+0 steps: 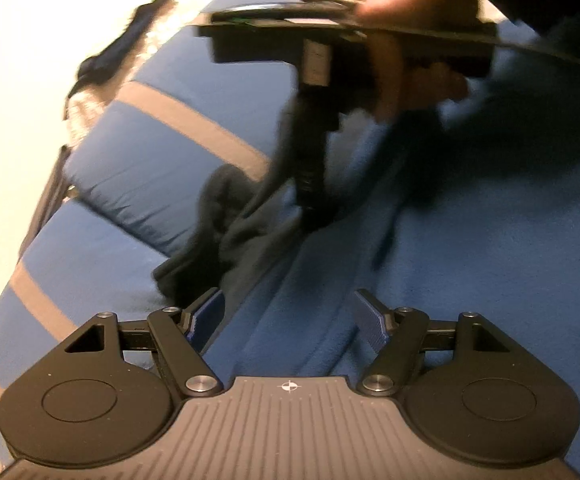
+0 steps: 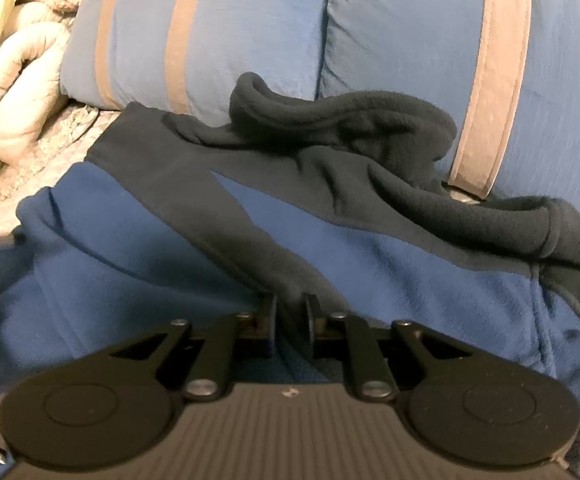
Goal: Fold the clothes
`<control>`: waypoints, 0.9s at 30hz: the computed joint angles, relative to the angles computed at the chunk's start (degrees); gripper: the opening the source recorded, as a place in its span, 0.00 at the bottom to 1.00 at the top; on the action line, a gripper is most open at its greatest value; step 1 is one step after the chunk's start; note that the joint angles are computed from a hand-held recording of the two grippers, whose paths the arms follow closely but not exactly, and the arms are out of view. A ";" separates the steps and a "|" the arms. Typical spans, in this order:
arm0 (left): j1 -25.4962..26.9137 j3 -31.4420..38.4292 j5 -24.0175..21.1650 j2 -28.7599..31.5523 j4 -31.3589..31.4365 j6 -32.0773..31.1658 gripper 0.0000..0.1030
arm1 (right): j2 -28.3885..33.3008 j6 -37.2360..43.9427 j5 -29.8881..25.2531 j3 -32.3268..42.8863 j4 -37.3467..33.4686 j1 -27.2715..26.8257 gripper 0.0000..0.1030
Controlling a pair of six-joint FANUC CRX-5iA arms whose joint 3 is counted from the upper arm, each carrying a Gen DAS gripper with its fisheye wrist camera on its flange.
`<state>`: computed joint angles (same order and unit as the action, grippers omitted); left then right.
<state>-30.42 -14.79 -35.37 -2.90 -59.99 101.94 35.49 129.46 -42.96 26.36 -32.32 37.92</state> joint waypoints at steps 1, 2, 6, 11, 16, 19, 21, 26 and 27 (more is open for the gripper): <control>0.19 0.02 0.12 0.33 0.50 -2.02 0.68 | 0.05 0.10 -0.43 0.21 -0.42 -0.21 0.14; 0.64 0.04 0.39 0.62 1.46 -4.39 0.66 | 0.09 0.19 -0.83 0.41 -0.81 -0.40 0.14; 4.24 0.19 2.85 1.40 8.82 -13.18 0.55 | 0.06 0.43 -2.02 0.85 -1.10 -0.58 0.15; 5.80 0.31 3.09 1.73 10.76 -16.89 0.45 | 0.05 1.67 -3.52 1.34 -2.19 -1.14 0.15; 5.13 0.40 1.52 2.70 10.28 -19.68 0.31 | 0.10 1.47 -2.89 1.14 -2.16 -1.01 0.15; 4.68 0.70 0.62 3.21 10.00 -19.94 0.26 | 0.18 1.18 -2.85 1.24 -2.38 -1.03 0.15; 4.59 1.07 -0.41 3.57 10.52 -20.07 0.11 | 0.14 1.55 -2.98 1.33 -3.18 -1.27 0.17; 3.56 0.25 -0.33 2.18 8.05 -16.99 0.07 | -2.53 6.02 -1.50 -0.98 -10.50 -3.80 0.45; 3.74 0.00 0.03 1.61 8.24 -16.55 0.07 | -4.09 8.92 -0.15 -2.79 -12.09 -4.23 0.45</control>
